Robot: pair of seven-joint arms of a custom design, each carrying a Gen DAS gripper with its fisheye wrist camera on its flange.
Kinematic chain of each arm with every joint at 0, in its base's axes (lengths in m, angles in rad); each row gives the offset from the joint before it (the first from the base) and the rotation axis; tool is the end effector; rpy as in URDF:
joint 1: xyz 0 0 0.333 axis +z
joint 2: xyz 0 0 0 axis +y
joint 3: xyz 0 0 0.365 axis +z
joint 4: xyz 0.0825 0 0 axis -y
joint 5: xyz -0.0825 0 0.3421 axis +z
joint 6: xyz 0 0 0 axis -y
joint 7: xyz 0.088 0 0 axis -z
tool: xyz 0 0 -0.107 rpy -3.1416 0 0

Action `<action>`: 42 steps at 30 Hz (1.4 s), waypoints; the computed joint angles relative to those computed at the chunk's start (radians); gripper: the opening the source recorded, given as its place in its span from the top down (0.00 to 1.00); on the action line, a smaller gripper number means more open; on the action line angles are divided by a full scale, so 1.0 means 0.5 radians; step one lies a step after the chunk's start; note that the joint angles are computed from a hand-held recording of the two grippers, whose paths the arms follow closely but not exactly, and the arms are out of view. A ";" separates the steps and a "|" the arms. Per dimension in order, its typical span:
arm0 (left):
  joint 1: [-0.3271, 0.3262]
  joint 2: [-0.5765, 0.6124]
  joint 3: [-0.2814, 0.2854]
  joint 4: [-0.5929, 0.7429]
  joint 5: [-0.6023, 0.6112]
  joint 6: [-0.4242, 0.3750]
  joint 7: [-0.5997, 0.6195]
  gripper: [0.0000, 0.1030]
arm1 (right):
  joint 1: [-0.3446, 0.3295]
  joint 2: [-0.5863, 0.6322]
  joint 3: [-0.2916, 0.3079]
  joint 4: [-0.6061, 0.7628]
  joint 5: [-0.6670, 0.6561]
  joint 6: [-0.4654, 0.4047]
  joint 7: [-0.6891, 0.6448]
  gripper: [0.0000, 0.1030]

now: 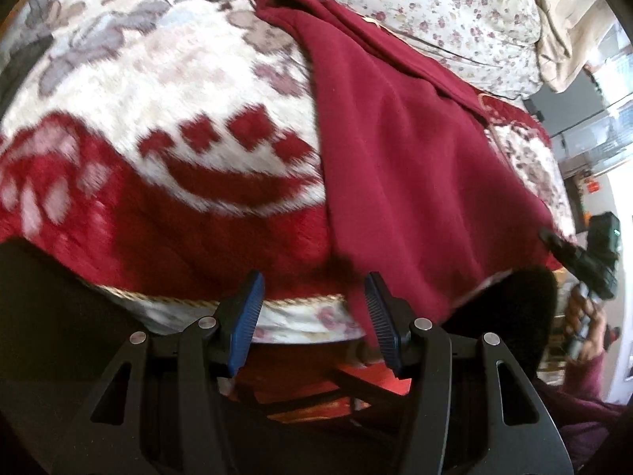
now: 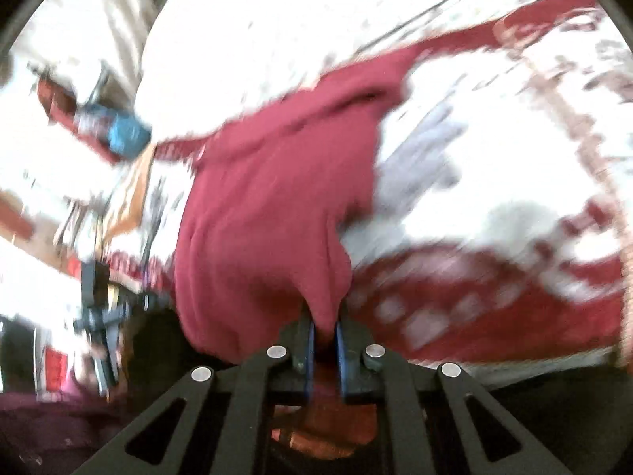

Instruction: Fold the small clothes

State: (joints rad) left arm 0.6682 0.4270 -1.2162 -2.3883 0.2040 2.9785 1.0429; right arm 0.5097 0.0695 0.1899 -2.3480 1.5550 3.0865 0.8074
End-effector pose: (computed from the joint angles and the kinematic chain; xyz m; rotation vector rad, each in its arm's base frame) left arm 0.4576 -0.2523 0.3846 1.9237 -2.1117 0.7759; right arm 0.4138 0.2396 0.4065 -1.6409 1.7715 0.0457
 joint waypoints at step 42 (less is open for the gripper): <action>-0.242 0.613 0.126 0.043 0.521 0.327 -0.573 0.87 | -0.102 0.034 -0.037 -0.015 -0.025 -0.106 -0.035 0.92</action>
State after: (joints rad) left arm 0.5471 0.7334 -1.1530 -2.3670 0.4644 3.1420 0.7564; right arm 0.4589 0.0866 0.1711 -2.3557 1.5424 3.0333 0.7898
